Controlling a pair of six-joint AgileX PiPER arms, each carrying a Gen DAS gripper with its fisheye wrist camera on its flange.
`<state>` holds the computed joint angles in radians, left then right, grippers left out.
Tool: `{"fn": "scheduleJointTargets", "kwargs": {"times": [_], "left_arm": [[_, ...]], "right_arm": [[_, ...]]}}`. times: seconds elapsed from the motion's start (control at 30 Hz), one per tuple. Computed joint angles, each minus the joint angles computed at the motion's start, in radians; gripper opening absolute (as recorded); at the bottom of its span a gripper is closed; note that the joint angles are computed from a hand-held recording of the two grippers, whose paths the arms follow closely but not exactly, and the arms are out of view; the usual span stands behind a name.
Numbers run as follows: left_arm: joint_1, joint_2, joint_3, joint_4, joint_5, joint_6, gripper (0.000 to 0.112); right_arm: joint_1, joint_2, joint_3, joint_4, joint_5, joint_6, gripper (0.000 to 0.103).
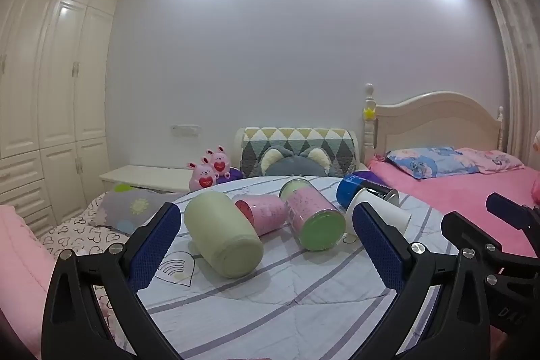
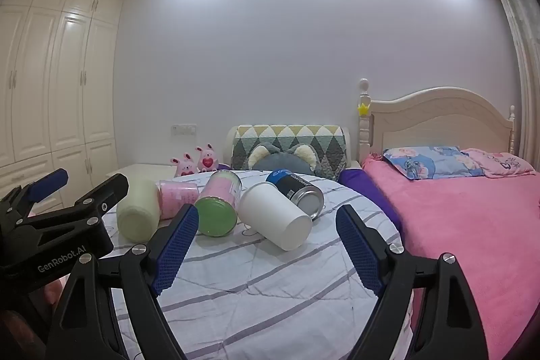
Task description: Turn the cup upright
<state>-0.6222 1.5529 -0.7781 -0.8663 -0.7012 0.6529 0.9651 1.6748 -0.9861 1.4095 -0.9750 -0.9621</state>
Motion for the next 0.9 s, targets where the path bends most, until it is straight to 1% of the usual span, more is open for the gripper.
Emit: {"fn": "scheduleJointTargets", "kwargs": {"times": [0.07, 0.13, 0.27, 0.3, 0.37, 0.4, 0.43, 0.5, 0.63, 0.9], "left_arm": [[0.000, 0.004, -0.007, -0.006, 0.003, 0.000, 0.103], [0.013, 0.020, -0.034, 0.004, 0.038, -0.006, 0.103], [0.011, 0.053, -0.053, 0.010, 0.038, -0.033, 0.103], [0.007, 0.057, -0.041, 0.029, 0.021, -0.055, 0.103], [0.003, 0.069, -0.045, 0.035, 0.014, -0.062, 0.103], [0.019, 0.038, -0.027, 0.055, 0.033, -0.066, 0.103], [0.017, 0.037, -0.029, 0.045, 0.035, -0.055, 0.103], [0.009, 0.039, -0.029, 0.031, 0.026, -0.039, 0.103], [0.017, 0.024, -0.024, 0.028, 0.041, -0.029, 0.103], [0.021, 0.033, -0.032, 0.027, 0.038, -0.016, 0.103]], "right_arm": [[-0.001, 0.002, 0.002, -0.008, -0.006, 0.011, 0.085], [-0.005, 0.002, 0.002, -0.010, -0.003, 0.010, 0.085], [0.004, 0.001, -0.002, -0.007, -0.014, 0.008, 0.085], [0.002, -0.002, 0.001, -0.007, -0.011, 0.007, 0.085], [0.010, 0.011, -0.015, 0.003, -0.016, 0.001, 0.085], [0.011, 0.012, -0.016, 0.005, -0.016, 0.000, 0.085], [0.011, 0.002, -0.010, 0.007, -0.015, -0.003, 0.085], [-0.001, -0.003, -0.008, 0.002, -0.002, -0.005, 0.085], [-0.012, -0.004, -0.004, -0.003, 0.012, 0.002, 0.085], [-0.014, -0.002, -0.002, -0.005, 0.011, 0.000, 0.085]]}}
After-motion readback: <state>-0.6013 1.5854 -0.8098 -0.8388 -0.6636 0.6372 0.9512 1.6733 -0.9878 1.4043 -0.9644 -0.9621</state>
